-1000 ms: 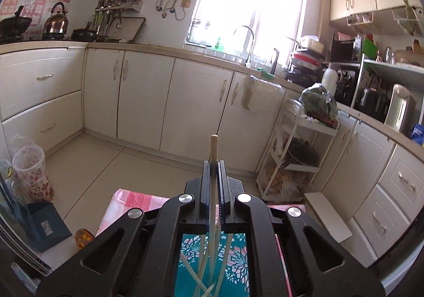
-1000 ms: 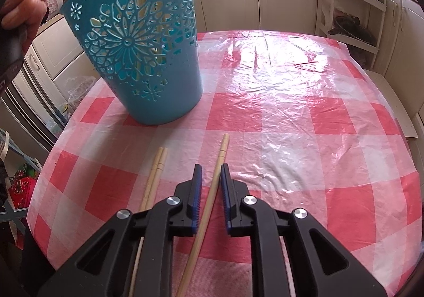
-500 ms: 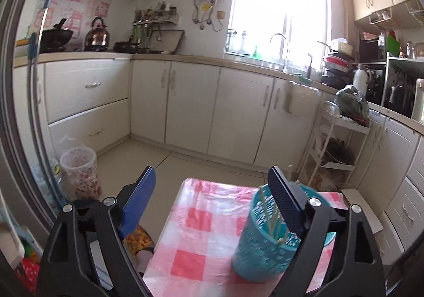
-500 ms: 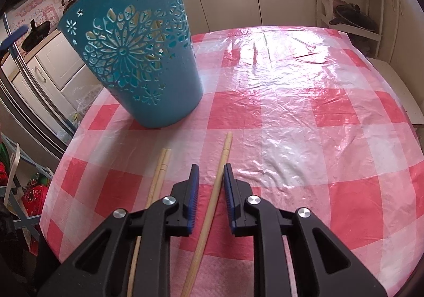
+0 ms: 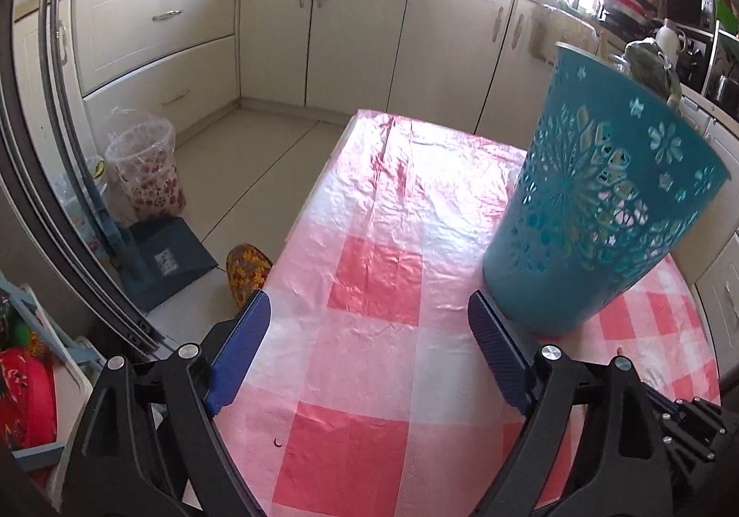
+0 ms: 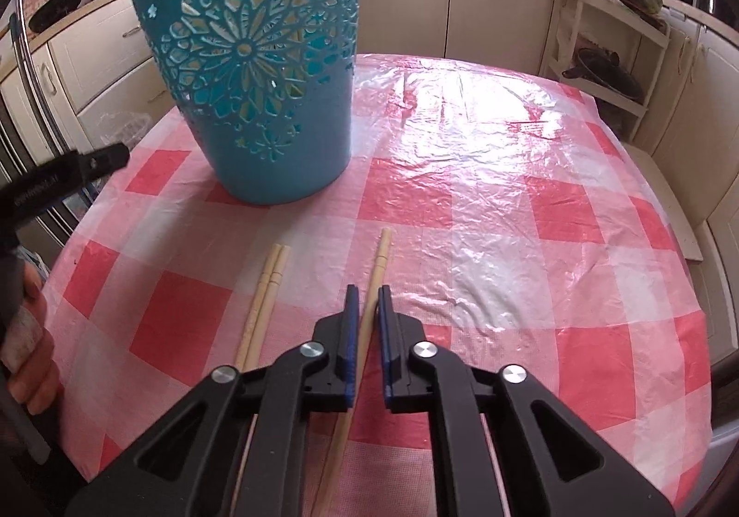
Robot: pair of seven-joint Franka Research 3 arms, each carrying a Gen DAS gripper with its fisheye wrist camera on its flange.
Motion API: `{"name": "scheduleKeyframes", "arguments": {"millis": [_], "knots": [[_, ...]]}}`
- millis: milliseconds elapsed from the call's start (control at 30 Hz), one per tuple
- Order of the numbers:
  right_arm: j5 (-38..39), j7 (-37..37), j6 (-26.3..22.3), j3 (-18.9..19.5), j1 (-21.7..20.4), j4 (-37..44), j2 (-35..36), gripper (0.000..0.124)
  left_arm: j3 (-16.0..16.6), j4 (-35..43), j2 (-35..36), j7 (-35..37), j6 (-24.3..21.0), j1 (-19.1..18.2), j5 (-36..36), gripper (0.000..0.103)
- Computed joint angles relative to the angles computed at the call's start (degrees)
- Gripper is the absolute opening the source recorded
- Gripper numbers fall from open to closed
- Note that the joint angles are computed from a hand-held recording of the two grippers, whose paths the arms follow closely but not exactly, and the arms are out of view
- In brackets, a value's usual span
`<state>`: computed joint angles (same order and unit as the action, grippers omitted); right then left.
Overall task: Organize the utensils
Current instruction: 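Raise the right tool's chopstick over the teal basket and release it, then lower the right tool to the remaining chopsticks and close on one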
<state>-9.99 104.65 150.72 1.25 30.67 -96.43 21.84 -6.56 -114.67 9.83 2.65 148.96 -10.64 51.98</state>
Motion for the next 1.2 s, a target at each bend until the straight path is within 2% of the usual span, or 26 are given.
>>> {"name": "scheduleKeyframes", "arguments": {"millis": [133,200,300,433,533,633,700,800,933,1033,1200], "knots": [[17.45,-8.26,4.12,6.33,-7.57,-4.11,-3.2,0.006,0.03,-0.38,0.51,1.5,2.06,0.71,-2.59,0.086],[27.48,-14.66,7.21,9.58,-10.82,-5.64,-5.2,0.006,-0.03,-0.39,0.89,2.95,2.73,1.03,-4.61,0.086],[44.7,-25.54,8.81,14.45,-15.13,-4.37,-6.9,0.006,0.32,-0.21,0.8,2.36,2.52,0.48,-4.17,0.087],[52.21,-32.36,11.25,15.3,-13.95,3.28,-5.4,0.006,0.55,-0.42,0.81,1.95,3.2,0.54,-4.22,0.087],[51.84,-34.62,12.29,14.47,-11.0,12.26,-1.74,0.006,0.68,-0.69,0.68,1.57,3.71,0.63,-4.35,0.087],[47.28,-32.87,12.39,12.63,-7.69,22.45,3.44,0.005,0.82,-1.07,0.58,0.91,4.64,0.81,-4.4,0.087],[45.4,-31.95,11.3,12.31,-6.96,27.88,6.42,0.005,0.93,-1.27,0.5,0.4,5.16,0.89,-4.32,0.087],[37.94,-27.06,10.6,8.25,-3.45,34.65,10.28,0.005,1.04,-1.43,0.47,-0.21,5.75,0.97,-4.05,0.087],[27.57,-20.71,10.36,2.53,0.45,37.82,13.07,0.005,1.16,-1.59,0.45,-0.98,6.36,0.98,-3.46,0.087],[20.81,-16.49,6.93,-0.4,1.96,40.53,16.13,0.005,1.25,-1.81,0.31,-1.75,6.67,0.98,-3.0,0.087],[16.29,-13.53,-2.8,-0.13,1.35,46.1,21.34,0.006,1.19,-1.79,0.33,-2.13,6.76,1.06,-2.81,0.087]]}}
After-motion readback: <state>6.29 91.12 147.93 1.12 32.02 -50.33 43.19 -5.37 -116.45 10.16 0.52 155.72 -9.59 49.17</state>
